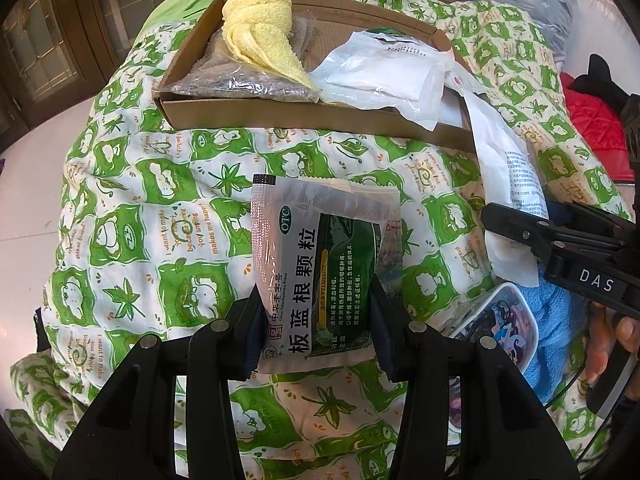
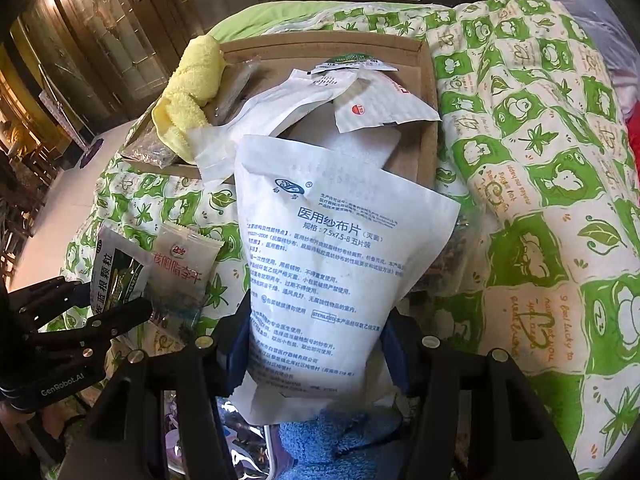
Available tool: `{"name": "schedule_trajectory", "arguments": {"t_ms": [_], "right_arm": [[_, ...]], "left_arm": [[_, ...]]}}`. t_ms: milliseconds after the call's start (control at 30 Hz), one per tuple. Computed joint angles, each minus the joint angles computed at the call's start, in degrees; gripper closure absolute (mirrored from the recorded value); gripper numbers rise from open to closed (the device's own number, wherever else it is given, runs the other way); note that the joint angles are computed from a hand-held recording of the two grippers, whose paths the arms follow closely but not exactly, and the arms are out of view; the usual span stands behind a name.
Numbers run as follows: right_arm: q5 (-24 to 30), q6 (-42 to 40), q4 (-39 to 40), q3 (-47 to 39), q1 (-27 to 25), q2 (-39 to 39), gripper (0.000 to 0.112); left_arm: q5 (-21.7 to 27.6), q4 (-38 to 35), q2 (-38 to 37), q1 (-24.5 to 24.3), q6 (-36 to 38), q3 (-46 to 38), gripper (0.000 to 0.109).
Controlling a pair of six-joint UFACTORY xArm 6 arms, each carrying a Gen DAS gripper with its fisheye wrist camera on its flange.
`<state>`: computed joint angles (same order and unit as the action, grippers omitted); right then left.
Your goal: Organize soft objects
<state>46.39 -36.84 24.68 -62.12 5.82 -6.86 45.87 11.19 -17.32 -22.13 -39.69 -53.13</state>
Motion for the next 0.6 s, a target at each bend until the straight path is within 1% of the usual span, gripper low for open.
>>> {"name": "schedule_trajectory", "arguments": {"t_ms": [600], "right_arm": [[0.0,0.0,0.3,0.0,0.1,0.2,0.056]], "left_arm": [[0.0,0.4,-0.5,0.2,0.8,0.2,0.064]]}}
